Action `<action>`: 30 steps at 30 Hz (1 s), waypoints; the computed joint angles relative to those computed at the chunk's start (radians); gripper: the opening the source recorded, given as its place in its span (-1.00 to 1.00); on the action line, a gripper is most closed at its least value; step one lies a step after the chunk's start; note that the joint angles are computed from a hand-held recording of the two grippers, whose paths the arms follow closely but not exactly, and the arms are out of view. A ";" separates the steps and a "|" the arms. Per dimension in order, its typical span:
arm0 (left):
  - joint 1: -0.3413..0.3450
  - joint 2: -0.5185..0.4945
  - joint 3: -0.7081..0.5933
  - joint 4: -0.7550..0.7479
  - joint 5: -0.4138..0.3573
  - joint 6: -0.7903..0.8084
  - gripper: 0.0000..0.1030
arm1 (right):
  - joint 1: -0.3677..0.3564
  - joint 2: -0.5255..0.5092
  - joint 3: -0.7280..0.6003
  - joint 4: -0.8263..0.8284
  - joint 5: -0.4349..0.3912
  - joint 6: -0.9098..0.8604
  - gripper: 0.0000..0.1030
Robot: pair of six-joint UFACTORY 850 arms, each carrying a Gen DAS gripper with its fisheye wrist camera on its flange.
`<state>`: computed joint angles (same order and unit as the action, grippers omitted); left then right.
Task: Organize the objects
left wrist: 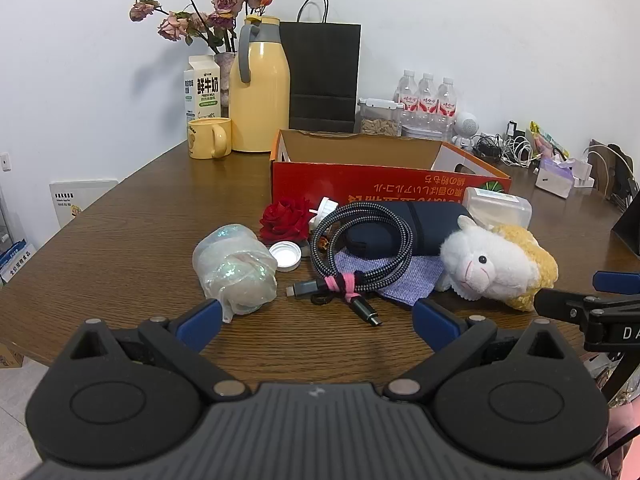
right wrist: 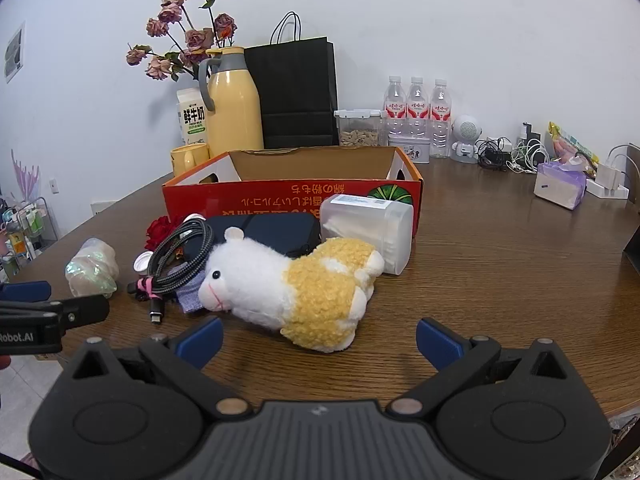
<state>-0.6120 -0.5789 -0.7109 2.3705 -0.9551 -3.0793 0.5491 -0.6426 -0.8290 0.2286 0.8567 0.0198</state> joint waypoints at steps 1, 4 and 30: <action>0.000 0.000 0.000 0.000 0.000 0.000 1.00 | 0.001 0.000 0.000 0.002 0.000 -0.001 1.00; 0.000 0.000 0.001 0.001 -0.002 -0.001 1.00 | 0.001 0.000 0.001 0.001 0.001 0.000 1.00; 0.000 0.000 0.003 0.004 -0.008 -0.004 1.00 | 0.003 0.004 0.004 0.011 0.005 -0.001 1.00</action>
<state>-0.6125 -0.5790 -0.7077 2.3745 -0.9627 -3.0833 0.5519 -0.6385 -0.8252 0.2393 0.8617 0.0184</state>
